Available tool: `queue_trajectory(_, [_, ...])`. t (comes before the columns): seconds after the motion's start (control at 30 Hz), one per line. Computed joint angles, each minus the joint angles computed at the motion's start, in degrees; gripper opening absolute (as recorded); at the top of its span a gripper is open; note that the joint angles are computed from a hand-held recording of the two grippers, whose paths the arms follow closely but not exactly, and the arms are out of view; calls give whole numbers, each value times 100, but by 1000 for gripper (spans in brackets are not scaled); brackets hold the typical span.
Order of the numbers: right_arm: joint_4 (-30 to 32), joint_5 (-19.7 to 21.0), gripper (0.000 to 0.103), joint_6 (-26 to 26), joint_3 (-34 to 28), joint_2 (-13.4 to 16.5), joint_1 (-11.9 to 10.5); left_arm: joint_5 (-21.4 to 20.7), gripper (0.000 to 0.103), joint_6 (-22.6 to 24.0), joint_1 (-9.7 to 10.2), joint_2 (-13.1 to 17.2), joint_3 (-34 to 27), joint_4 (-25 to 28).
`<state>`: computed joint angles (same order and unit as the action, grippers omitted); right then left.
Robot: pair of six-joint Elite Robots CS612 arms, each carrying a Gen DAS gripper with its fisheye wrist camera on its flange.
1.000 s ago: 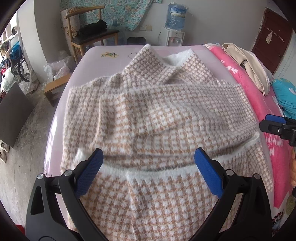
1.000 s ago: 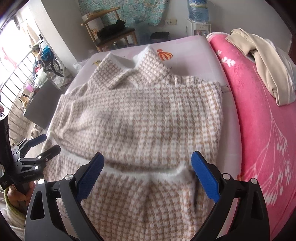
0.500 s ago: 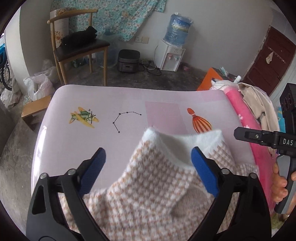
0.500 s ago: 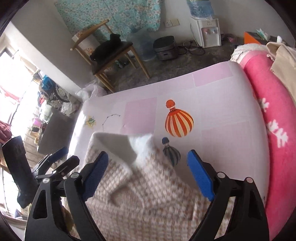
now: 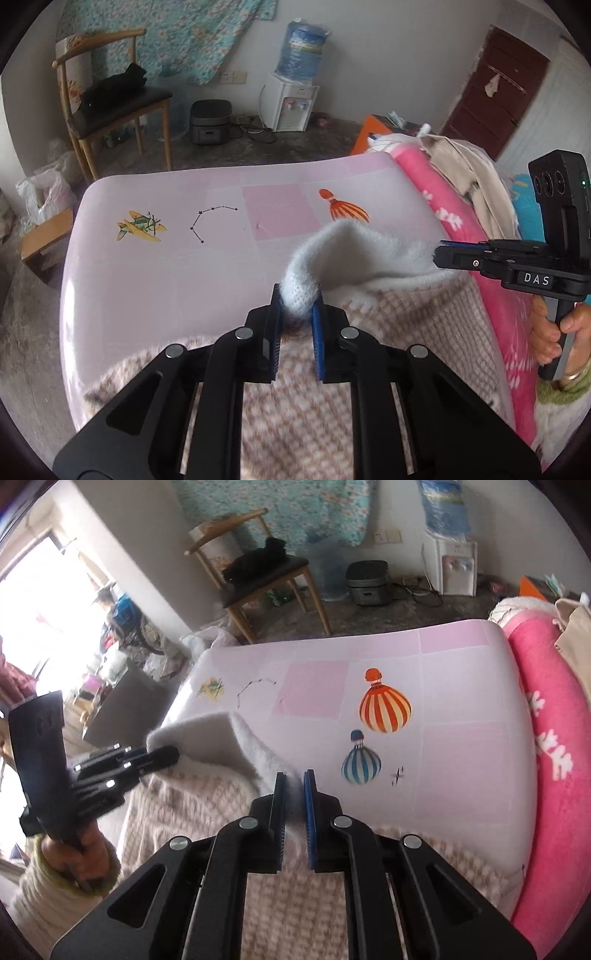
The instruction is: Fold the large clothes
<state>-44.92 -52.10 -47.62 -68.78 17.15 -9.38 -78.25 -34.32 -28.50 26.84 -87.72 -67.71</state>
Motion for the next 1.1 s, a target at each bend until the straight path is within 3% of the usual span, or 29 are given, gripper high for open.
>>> queue_trajectory(0.17, [995, -658, 13, -1327, -884, 348, -185, -138, 14, 18, -318, 315, -716, 704])
queue_trajectory(0.2, [1031, -558, 13, -1482, -1043, 390, -247, -248, 14, -67, -337, 377, -796, 829])
queue_trajectory(0.27, [1365, 101, 15, -1774, -1041, 265, -396, -219, 14, -138, -394, 485, -919, 998])
queue_trajectory(0.33, [1351, 618, 18, -1524, -868, 120, -419, -131, 14, -163, -427, 538, -961, 1055])
queue_trajectory(0.4, [1257, 720, 19, -1138, -585, 10, -309, -16, 14, -161, -456, 556, -972, 1063])
queue_trajectory(0.53, [1397, 56, 19, -810, -137, -5, 47, 170, 16, -246, -508, 552, -1029, 1122])
queue_trajectory(0.63, [1402, -743, 19, -739, -292, 260, 223, 99, 18, -345, -532, 562, -1224, 1249])
queue_trajectory(0.83, [1767, -535, 19, -982, -580, 455, 41, 59, 20, -396, -496, 565, -1451, 932])
queue_trajectory(0.9, [1641, -562, 19, -966, -765, 547, 48, 180, 21, -332, -452, 472, -1202, 737])
queue_trajectory(1.0, [1505, -650, 19, -925, -1059, 676, 59, -203, 22, -315, -288, 386, -642, 218])
queue_trajectory(1.1, [1551, -674, 19, -1038, -1175, 710, 30, -353, 22, -222, -237, 289, -124, 456])
